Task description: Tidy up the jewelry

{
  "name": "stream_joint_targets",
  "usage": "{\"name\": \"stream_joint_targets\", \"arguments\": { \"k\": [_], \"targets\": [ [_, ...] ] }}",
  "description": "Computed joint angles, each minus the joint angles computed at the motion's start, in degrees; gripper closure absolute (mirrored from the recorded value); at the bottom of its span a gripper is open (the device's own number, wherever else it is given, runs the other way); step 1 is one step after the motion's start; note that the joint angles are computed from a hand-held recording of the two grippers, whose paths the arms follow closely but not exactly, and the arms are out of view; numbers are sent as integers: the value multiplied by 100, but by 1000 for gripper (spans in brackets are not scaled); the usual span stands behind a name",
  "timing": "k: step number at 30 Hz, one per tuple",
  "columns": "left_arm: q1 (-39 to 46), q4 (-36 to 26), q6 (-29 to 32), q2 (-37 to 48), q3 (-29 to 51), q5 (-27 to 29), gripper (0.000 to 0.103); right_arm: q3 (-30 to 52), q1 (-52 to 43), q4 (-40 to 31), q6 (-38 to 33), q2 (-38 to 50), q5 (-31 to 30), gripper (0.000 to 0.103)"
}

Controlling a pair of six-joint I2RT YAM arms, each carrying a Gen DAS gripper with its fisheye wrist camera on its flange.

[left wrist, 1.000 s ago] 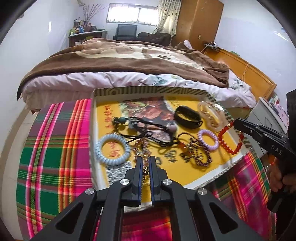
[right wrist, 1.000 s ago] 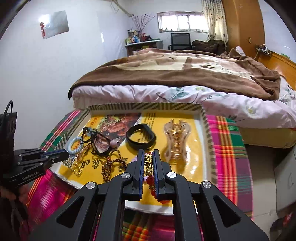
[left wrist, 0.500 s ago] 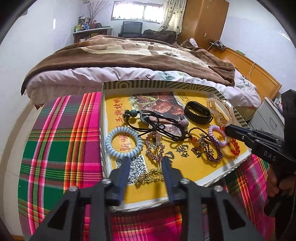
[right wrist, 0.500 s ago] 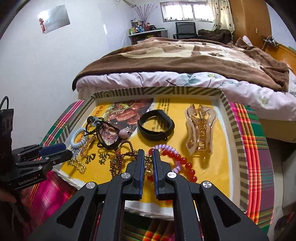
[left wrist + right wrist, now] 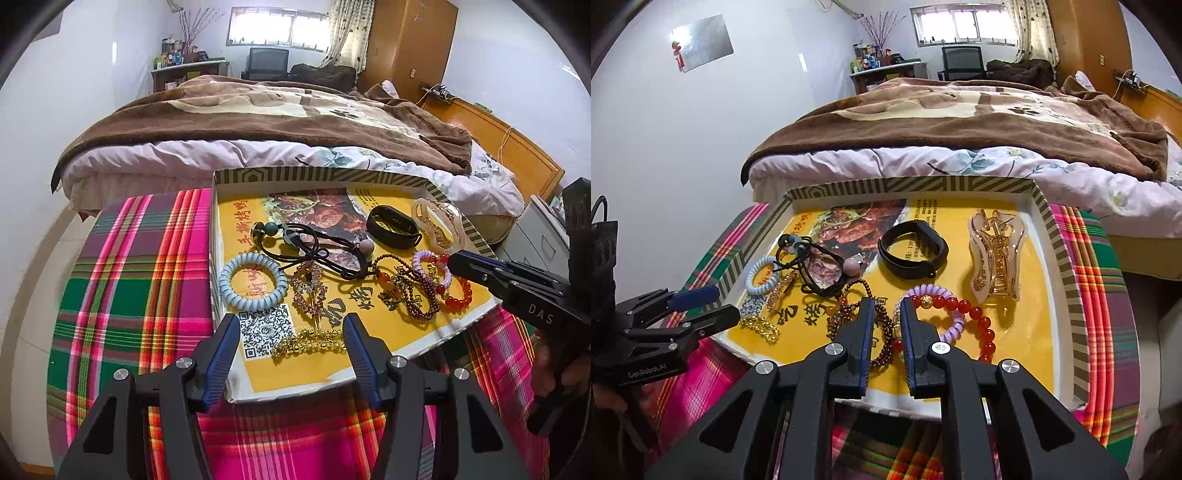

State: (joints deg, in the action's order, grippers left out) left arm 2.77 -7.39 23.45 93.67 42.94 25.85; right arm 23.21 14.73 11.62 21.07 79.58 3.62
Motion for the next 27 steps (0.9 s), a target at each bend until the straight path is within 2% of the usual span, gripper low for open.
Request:
{"name": "stream_joint_targets", "arguments": {
  "k": [2,5,11,12,14,17,20,24,27],
  "targets": [
    [0,-42,-14,-97,-33,-13,39,-10,55,-87,36,-115,65,83],
    [23,-89,-73,-254,-88,-34,39,-46,173,-244,76,-348,169,79],
    [104,-134,-141,-694,-347,-155,31,-199,515,-586,369,-847,606,75],
    [133,-128,-169,-844,-443,-179,30,-212,665,-759,524,-967,839,72],
    [165,-108,-206,-1061,-592,-238,27,-305,812,-868,671,-1186,963,50],
    [225,-84,-246,-1500,-887,-344,26,-447,1157,-1107,933,-1543,1233,49],
    [374,-260,-209,-1933,-1119,-264,26,-513,1676,-1542,1374,-1829,1793,49],
    [513,-403,11,-2698,-1565,-326,23,-577,2476,-2270,2194,-2207,2562,49],
    [651,-620,141,-3221,-1827,-307,22,-475,3143,-2952,2922,-2159,3118,49]
  ]
}}
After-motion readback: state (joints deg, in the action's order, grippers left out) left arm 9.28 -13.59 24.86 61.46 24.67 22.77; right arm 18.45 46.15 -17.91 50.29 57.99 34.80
